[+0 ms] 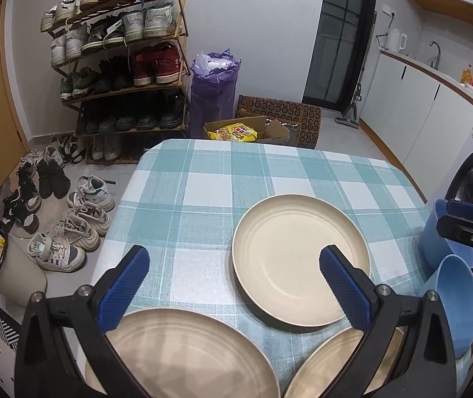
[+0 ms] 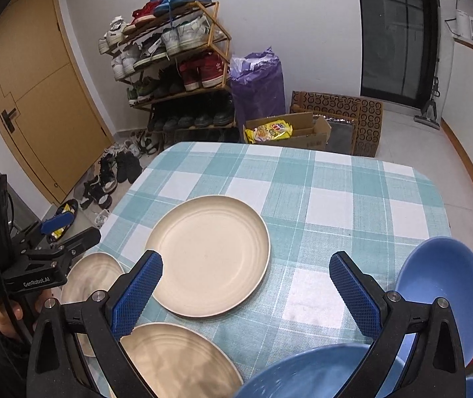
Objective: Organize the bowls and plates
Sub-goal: 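Move the left tool toward one cream plate while the right tool approaches another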
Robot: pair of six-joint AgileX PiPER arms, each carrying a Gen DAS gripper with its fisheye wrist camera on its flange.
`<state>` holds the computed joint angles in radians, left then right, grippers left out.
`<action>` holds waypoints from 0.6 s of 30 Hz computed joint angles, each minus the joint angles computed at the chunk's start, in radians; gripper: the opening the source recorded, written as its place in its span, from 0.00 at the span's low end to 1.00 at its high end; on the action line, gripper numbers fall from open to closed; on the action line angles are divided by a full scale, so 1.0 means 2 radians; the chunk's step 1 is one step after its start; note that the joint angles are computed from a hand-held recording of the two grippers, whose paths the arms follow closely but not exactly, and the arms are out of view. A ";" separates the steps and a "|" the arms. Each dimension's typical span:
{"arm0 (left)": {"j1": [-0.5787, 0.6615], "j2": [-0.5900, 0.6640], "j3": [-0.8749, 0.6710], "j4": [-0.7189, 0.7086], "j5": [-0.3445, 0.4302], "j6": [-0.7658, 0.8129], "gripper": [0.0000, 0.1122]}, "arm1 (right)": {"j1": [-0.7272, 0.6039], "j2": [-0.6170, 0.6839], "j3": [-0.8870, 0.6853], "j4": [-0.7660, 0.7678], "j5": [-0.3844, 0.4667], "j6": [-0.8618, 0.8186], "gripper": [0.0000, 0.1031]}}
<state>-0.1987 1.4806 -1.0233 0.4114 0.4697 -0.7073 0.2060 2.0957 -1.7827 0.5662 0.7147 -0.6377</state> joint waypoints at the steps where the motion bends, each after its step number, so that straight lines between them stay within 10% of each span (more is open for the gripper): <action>1: 0.000 0.004 -0.002 -0.002 0.000 0.003 0.92 | 0.002 0.005 -0.006 -0.007 0.001 0.007 1.00; 18: 0.010 0.062 -0.032 -0.037 -0.003 0.047 0.92 | 0.017 0.115 -0.163 -0.078 0.087 0.088 1.00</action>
<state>-0.1791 1.6041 -1.0865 0.3369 0.4633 -0.6142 0.2398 2.3261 -2.1093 0.4106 0.8886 -0.4611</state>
